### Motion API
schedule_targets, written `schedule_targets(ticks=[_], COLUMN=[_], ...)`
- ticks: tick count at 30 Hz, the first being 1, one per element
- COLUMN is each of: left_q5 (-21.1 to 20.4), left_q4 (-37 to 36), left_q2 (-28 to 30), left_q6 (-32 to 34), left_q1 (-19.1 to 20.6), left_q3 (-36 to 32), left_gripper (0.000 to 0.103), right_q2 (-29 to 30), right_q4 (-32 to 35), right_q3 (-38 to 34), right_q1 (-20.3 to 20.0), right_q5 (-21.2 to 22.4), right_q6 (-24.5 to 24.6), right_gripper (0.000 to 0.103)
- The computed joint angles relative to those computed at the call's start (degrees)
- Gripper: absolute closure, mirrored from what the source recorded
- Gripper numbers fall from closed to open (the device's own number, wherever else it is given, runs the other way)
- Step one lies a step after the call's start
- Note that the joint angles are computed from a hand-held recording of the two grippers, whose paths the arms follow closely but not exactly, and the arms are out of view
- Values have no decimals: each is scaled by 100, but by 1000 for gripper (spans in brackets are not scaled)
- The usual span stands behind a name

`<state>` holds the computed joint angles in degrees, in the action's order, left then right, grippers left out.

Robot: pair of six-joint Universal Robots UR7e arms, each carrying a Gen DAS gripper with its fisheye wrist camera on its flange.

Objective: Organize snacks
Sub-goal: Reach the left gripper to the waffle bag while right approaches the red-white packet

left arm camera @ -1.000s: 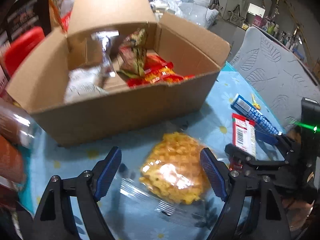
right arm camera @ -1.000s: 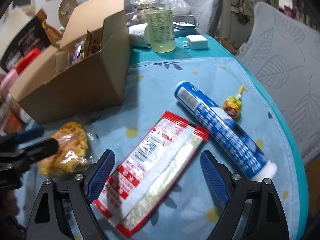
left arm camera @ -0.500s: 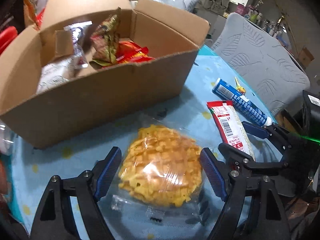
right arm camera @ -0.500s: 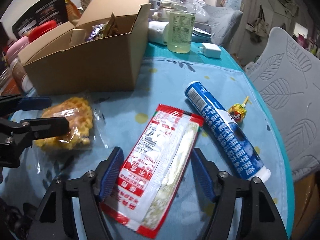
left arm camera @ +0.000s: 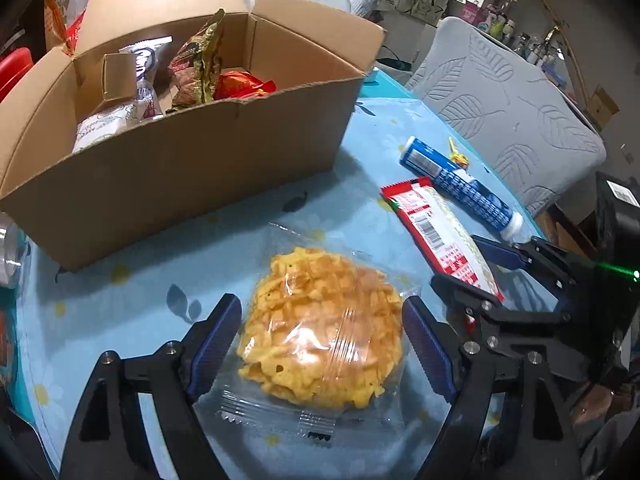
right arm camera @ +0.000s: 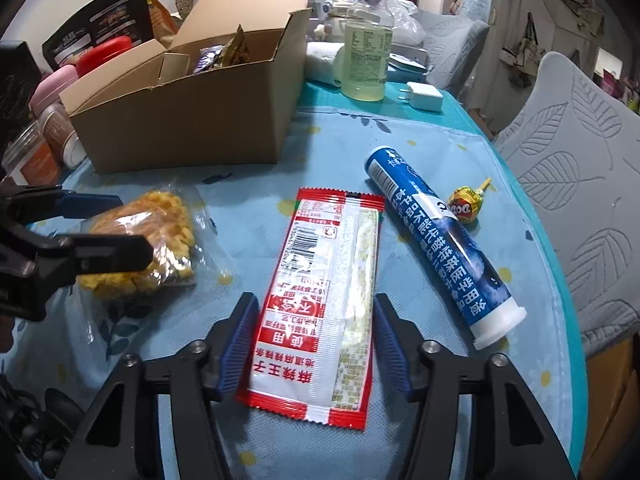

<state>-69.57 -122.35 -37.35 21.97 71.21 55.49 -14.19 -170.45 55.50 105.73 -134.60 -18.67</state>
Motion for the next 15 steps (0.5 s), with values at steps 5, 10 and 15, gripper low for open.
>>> schedule_targets(ticks=[5, 10, 15], left_q5=[-156, -584, -310], left_q4=[152, 356, 770], left_q2=[-43, -133, 19], left_q6=[-187, -236, -174], left_q1=[42, 111, 95], left_q3=[-70, -136, -368], left_gripper=[20, 20, 19], right_q2=[-31, -32, -60], right_q4=[-66, -55, -10], right_q3=[91, 110, 152], right_q1=[11, 26, 34], right_q5=[7, -27, -20], right_q6=[9, 51, 109], right_gripper=[51, 51, 51])
